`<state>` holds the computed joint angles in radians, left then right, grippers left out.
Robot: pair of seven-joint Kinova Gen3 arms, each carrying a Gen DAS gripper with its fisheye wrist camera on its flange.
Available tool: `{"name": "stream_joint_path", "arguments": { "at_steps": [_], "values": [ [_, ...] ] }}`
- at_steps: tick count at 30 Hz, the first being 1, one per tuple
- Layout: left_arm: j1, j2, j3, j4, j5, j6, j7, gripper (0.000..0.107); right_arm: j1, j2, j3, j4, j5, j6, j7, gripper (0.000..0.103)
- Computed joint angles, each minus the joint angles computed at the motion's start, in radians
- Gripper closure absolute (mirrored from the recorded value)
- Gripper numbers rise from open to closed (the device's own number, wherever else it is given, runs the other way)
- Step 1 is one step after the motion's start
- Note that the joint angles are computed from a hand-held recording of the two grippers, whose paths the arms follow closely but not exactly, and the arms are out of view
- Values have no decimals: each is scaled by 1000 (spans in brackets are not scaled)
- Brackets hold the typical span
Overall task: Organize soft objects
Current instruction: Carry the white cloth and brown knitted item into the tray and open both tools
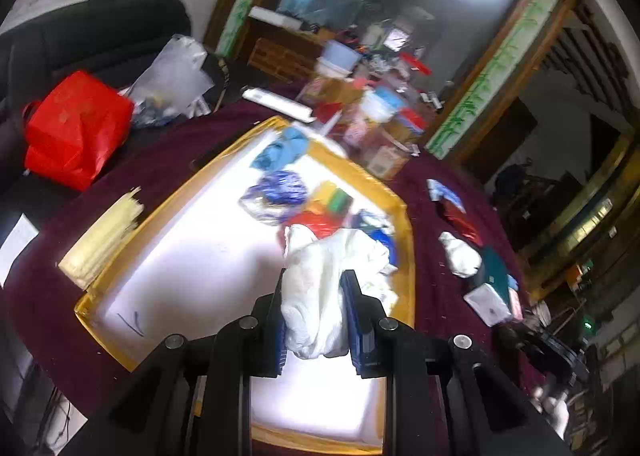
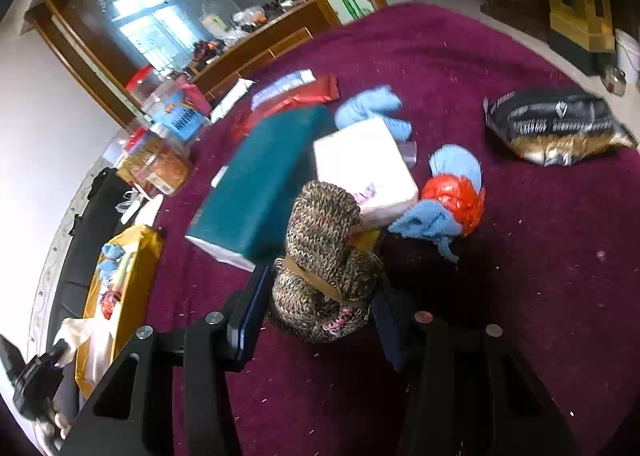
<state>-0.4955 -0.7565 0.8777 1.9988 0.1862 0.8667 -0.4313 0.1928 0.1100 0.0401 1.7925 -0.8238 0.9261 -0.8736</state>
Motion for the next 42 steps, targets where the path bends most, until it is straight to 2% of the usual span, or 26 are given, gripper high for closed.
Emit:
{"name": "stream_joint_path", "arguments": {
  "at_steps": [4, 8, 11, 13, 16, 18, 20, 24, 29, 34, 42],
  "values": [
    [-14, 31, 3, 21, 6, 7, 10, 83, 4, -59, 8, 2, -43, 48, 61, 55],
    [-41, 86, 32, 22, -5, 20, 26, 83, -32, -100, 14, -5, -70, 104, 105, 55],
    [-89, 122, 65, 7, -36, 32, 45, 70, -80, -116, 4, -13, -78, 139, 115, 55],
    [-110, 147, 82, 1, -61, 29, 44, 45, -124, -120, -15, -22, -72, 150, 107, 55],
    [-120, 188, 89, 8, -78, 7, 54, 42, -191, -122, -47, -41, -49, 160, 80, 54],
    [-54, 210, 35, 38, -69, -40, 64, 42, -234, -126, -68, -47, -27, 159, 64, 54],
    [17, 189, -22, 73, -63, -81, 91, 41, -292, -121, -102, -62, 10, 159, 41, 54],
    [78, 90, -64, 80, -96, -56, 171, 40, -389, -96, -152, -86, 70, 169, -3, 54],
    [83, -48, -87, 46, -126, 48, 182, 35, -508, -2, -220, -152, 166, 223, -100, 54],
    [76, -104, -111, 39, -112, 105, 118, 34, -619, 102, -258, -227, 318, 257, -252, 54],
    [67, -131, -132, 82, -47, 92, 63, 34, -646, 196, -248, -351, 405, 220, -408, 54]
  ]
}}
